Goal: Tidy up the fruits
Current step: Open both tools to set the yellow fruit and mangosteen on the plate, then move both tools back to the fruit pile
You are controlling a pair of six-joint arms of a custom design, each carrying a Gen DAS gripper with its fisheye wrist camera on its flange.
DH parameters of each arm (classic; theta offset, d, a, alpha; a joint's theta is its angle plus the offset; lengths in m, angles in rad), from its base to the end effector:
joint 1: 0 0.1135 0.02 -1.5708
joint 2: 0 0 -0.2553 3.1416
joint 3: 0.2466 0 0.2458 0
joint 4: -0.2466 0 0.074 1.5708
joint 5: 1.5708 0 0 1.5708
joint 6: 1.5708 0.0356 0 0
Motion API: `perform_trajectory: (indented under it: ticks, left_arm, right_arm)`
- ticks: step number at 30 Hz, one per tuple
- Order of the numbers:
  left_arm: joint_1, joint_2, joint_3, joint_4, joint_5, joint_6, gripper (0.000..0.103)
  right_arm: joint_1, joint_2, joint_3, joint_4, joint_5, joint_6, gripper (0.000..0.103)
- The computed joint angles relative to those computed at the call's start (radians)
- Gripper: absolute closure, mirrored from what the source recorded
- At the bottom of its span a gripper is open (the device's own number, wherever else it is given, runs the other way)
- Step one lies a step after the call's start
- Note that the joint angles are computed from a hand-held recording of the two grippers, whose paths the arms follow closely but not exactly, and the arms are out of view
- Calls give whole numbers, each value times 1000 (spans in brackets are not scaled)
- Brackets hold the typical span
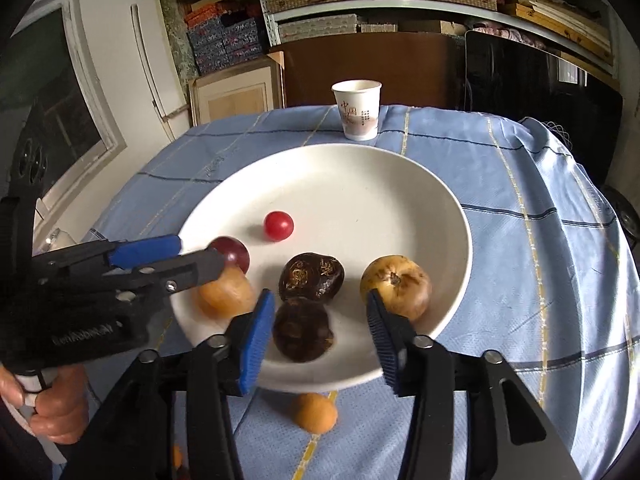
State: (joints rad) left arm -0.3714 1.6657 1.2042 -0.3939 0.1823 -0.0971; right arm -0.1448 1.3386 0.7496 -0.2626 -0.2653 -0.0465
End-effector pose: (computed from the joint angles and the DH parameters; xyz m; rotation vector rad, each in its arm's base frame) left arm 0.3292 -0.1352 0.2330 0.4183 2.4180 -0.4308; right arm 0.2627 -0.0289 0.1979 -0.0023 2.3959 0.2319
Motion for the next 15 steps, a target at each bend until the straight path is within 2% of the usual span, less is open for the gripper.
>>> perform_trajectory:
  ticks: [1,6,12,15]
  left_arm:
    - [6,-31,-20,4,-3,-9,22]
    - [40,-249,-196,29,6,-30,9]
    - [80,-529,-465,77,-57,-70,7]
    - [129,-611,-565,61,-39,-45,7]
  right_arm:
    - [-14,-33,-14,-8,-16,-1,52]
    - [-83,-268,-137,-52,-58,-39,44]
    - [-203,-505,-263,-140,-134,-91,41]
    - [-323,-593,-315,-244,-221,-169,41]
